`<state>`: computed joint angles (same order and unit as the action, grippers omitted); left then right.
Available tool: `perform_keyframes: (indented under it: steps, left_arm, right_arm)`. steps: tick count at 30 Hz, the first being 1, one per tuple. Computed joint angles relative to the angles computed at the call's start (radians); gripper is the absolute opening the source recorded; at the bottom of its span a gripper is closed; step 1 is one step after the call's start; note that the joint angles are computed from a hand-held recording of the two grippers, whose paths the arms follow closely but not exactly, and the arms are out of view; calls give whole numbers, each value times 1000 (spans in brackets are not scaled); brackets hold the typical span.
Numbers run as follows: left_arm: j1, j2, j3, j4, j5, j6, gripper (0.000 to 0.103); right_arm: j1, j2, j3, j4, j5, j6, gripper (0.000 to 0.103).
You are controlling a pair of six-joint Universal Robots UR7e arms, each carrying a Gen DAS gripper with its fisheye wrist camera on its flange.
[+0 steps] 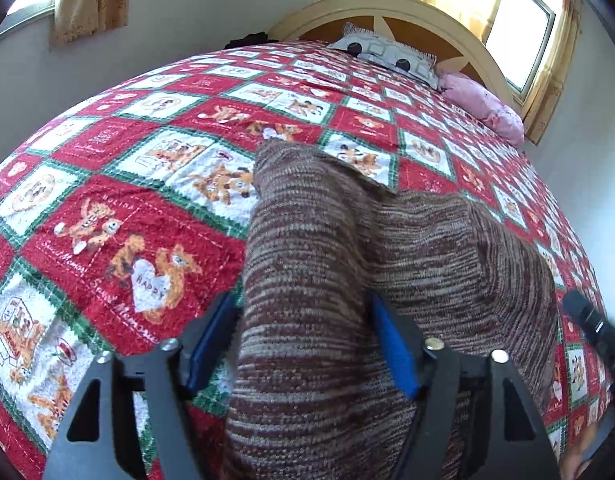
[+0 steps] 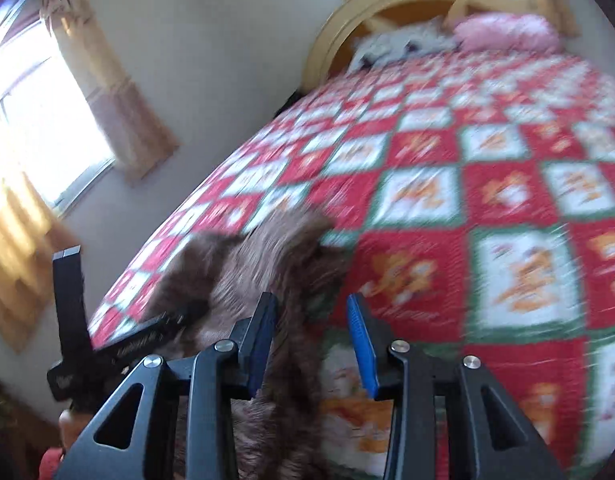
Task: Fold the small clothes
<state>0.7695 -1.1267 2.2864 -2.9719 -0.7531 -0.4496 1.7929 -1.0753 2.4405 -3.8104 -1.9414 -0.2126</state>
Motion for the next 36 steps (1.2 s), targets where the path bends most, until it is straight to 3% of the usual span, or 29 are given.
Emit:
perform_keyframes:
  steps: [2, 5, 8, 12, 14, 17, 21, 23, 25, 27, 33, 35, 36]
  left_arm:
    - [2, 4, -8, 14, -2, 9, 83]
    - [-5, 11, -16, 44, 20, 3, 87]
    - [-12, 8, -12, 62, 42, -23, 92]
    - [-8, 0, 1, 28, 33, -27, 92]
    - [-4, 2, -1, 25, 30, -29, 93]
    - [-6, 9, -6, 36, 41, -34, 94]
    - [-3, 10, -8, 29, 28, -31, 95]
    - [-3, 8, -4, 23, 26, -29, 95]
    - [1, 8, -5, 16, 21, -23, 95]
    - [1, 8, -6, 21, 24, -22, 95]
    - [0, 8, -9, 37, 33, -25, 96]
    - [-4, 10, -12, 53, 41, -28, 97]
    - [-9, 13, -15, 76, 52, -33, 98]
  right_arm:
    - [36, 11, -24, -35, -53, -37, 38]
    - [73, 20, -73, 25, -34, -111, 28]
    - [102, 68, -155, 124, -22, -181, 28]
    - [69, 190, -288, 294, -173, -197, 28]
    - [46, 181, -281, 266, -120, -233, 32]
    - [14, 155, -285, 313, -61, -208, 35]
    - [10, 146, -283, 328, -42, -209, 36]
    - [22, 135, -276, 305, -70, -215, 35]
    - [68, 140, -240, 133, -158, -254, 35]
    - [96, 92, -166, 63, -130, -255, 35]
    - [136, 10, -13, 141, -52, -166, 35]
    - [133, 41, 9, 127, -73, -158, 35]
    - [132, 80, 9, 120, -134, -149, 34]
